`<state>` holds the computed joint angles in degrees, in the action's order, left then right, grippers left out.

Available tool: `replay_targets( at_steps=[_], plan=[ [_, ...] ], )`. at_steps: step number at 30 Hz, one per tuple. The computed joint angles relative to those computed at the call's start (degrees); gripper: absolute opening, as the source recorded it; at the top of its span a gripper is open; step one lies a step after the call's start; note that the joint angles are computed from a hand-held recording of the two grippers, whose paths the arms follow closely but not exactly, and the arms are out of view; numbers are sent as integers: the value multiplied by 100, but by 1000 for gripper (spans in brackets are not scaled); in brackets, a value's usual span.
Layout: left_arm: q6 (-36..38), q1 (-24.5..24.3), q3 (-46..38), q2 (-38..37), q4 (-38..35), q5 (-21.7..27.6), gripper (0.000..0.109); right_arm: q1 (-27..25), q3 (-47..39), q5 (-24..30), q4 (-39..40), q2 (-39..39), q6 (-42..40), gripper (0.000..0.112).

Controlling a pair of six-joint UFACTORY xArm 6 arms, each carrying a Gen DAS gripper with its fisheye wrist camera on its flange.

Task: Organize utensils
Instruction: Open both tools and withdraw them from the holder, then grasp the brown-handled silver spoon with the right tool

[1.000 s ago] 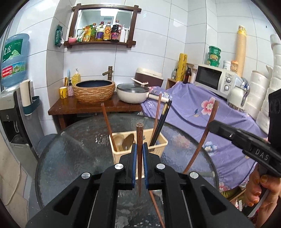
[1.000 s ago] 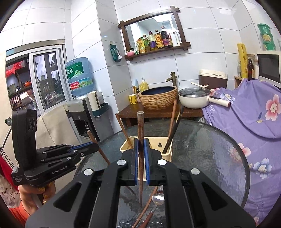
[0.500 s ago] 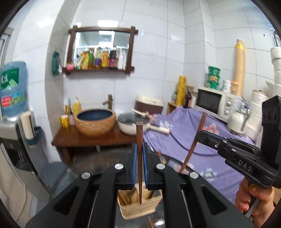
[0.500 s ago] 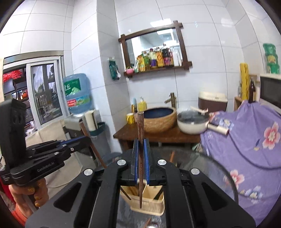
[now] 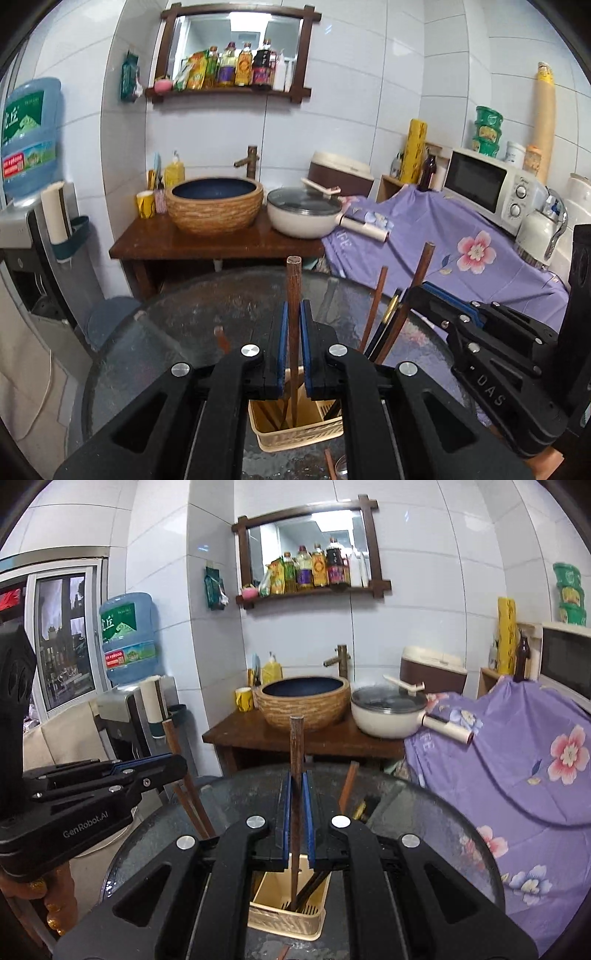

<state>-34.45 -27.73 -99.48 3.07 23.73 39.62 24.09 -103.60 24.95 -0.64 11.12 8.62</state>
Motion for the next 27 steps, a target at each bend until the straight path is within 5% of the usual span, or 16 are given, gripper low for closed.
replay_targets(
  at_steps=[12, 14, 15, 17, 22, 27],
  plan=[
    [-60, 94, 708, -14, -185, -239, 7, -43, 319, -10, 328, 149, -121, 7],
    [-44, 86, 853, -105, -221, -327, 17, -35, 423, -84, 183, 111, -122, 14],
    [-60, 79, 923, -161, -205, -383, 32, -30, 524, -144, 74, 55, -66, 20],
    [-269, 38, 1148, -342, 48, -536, 51, -28, 882, -386, -232, -161, 130, 50],
    [-1107, -34, 2203, -1162, 862, -894, 77, -35, 2037, -809, -1240, -969, 860, 50],
    [-1937, -216, 3239, -1912, 1808, -603, 81, 67, 3025, -525, -1336, -1591, 938, 51]
  ],
)
